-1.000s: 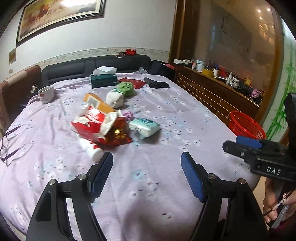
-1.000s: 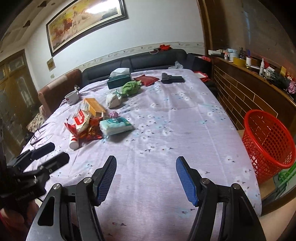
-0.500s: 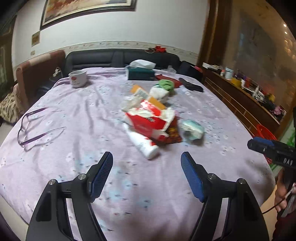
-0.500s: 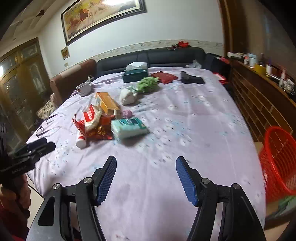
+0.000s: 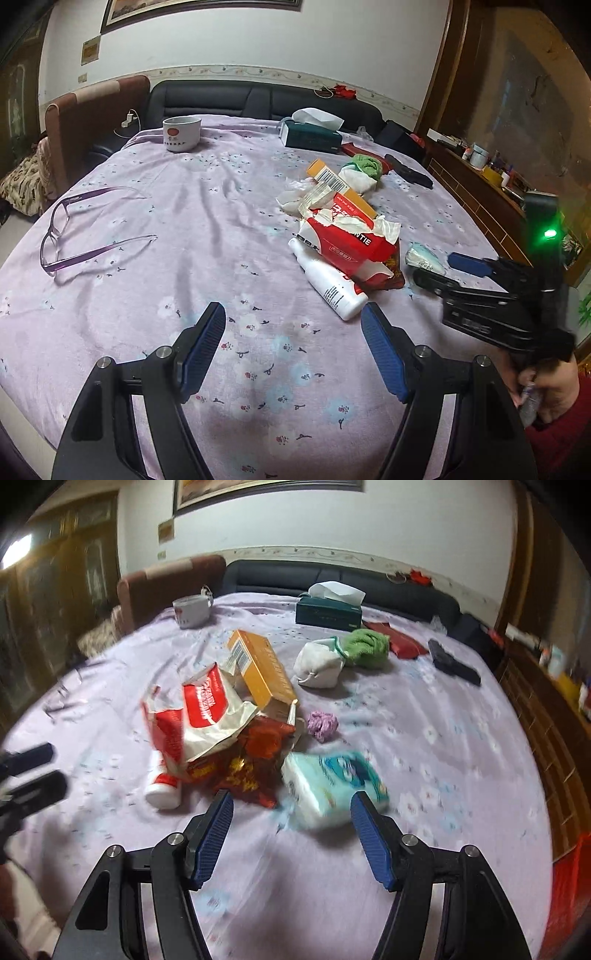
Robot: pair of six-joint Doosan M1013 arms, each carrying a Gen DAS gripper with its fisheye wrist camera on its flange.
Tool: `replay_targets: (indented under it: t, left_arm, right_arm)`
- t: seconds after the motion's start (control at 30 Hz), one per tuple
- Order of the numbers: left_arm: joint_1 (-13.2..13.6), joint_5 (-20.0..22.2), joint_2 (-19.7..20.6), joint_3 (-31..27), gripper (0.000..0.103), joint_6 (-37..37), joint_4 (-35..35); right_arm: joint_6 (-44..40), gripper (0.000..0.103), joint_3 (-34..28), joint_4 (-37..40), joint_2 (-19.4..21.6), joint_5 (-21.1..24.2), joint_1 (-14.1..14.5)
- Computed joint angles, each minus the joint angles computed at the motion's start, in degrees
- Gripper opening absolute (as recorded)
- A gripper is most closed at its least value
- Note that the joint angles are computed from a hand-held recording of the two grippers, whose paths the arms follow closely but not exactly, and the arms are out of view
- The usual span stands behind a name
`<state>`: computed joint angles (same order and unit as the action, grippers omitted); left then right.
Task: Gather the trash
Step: 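Grasp the red-and-white carton with the left gripper while the right gripper grasps the teal wipe pack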
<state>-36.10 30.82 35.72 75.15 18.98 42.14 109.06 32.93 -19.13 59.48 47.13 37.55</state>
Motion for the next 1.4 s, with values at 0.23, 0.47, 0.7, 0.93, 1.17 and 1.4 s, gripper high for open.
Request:
replay_targets:
  t: [0.23,0.47,0.7,0.93,1.17,1.4]
  left_arm:
    - [0.9,-2.3,1.4,-2.5,0.075,6.4,-6.3]
    - [3.6,-5.7,5.0,-8.7,0.074,16.3,-21.8]
    - [5.1,-1.2,10.0,-16.6,0.056,22.3,-31.8]
    - [2.5,2.7,9.7,-16.3,0.02,11.4,-13.1]
    - [0.5,0.0,7.0,-11.2,0.006,4.1,-1.4]
    - [-0.2,-1.1,5.7,-8.6,0.006,2.8,1.6]
  right_arm:
    - [6.2,0.018,4.7,0.4,-2.4,-2.7,-1.2]
    - [10.7,0.013,16.6,3.4,-9.0,-13.4,-2.1]
    - [9.3,0.013,22.0,7.5,-11.9,-18.0,-2.4]
    - [11.0,0.013,25.3,8.0,-13.6,-21.2,-2.5]
    - [12.2,0.013,27.0,7.6,-14.4,-22.9,-2.5]
    - [11.2,0.013,27.5,8.4,-14.7,-22.9,-2.4]
